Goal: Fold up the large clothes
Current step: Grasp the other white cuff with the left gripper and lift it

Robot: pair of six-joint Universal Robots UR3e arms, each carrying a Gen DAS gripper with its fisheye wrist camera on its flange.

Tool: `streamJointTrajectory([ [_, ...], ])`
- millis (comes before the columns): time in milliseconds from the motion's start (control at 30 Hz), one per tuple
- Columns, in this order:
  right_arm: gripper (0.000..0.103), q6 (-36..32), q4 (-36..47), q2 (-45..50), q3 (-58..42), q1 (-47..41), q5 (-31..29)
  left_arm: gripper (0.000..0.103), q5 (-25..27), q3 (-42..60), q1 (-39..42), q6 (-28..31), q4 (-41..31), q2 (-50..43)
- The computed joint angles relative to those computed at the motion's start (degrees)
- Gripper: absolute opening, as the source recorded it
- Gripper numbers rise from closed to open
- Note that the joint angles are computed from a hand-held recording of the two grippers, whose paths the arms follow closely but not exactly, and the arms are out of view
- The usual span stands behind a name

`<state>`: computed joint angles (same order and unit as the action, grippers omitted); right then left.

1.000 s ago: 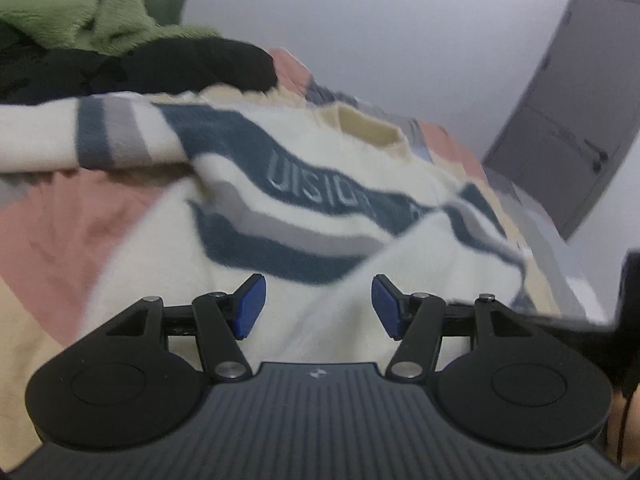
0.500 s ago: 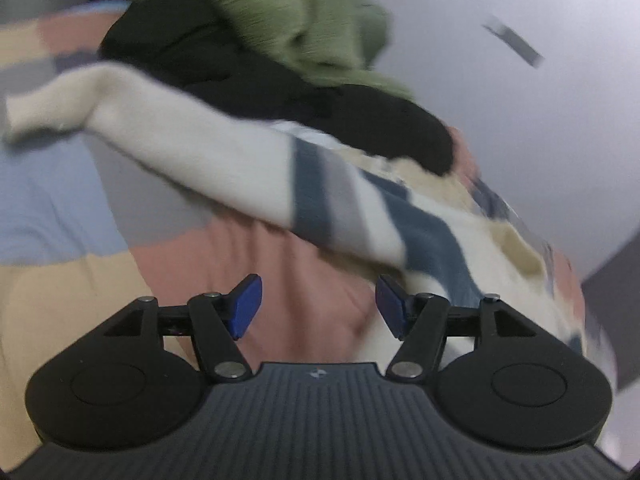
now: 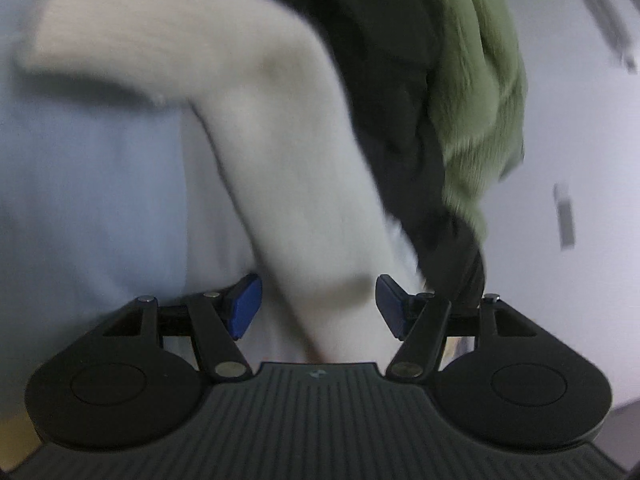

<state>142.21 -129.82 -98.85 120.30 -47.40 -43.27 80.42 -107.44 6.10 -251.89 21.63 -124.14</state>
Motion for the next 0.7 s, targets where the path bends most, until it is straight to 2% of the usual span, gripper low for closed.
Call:
streamJointTrajectory([
  [200,0.062,4.72,-16.38,5.46,1.93,6.40,-4.70,0.066,4.47,1.58,0.76,-0.17,4.83,-3.16],
  [300,0.061,7.15,-22.62,8.67,1.56,7.67,-5.07,0.061,13.13,4.10,-1.53,-1.14,2.15,-3.64],
  [367,0.061,6.80,-25.84,11.31,0.87,8.91,-6.44,0.057,19.91,6.28,-3.44,0.59,-0.04,-4.35],
  [433,0.062,7.17,-28.47,13.37,0.36,9.90,-7.34,0.043,24.26,8.13,-4.46,2.64,-2.23,-4.99],
  [533,0.064,7.89,-30.22,14.83,-0.52,11.06,-8.51,0.027,28.04,9.31,-4.94,5.83,-4.69,-5.28],
  [633,0.064,8.09,-30.17,15.15,-0.94,11.19,-8.77,0.020,29.17,8.73,-5.34,5.76,-5.33,-4.39],
  [700,0.064,8.02,-30.13,15.20,-1.01,11.19,-8.76,0.017,33.03,10.64,-7.33,7.46,-7.38,-4.15],
])
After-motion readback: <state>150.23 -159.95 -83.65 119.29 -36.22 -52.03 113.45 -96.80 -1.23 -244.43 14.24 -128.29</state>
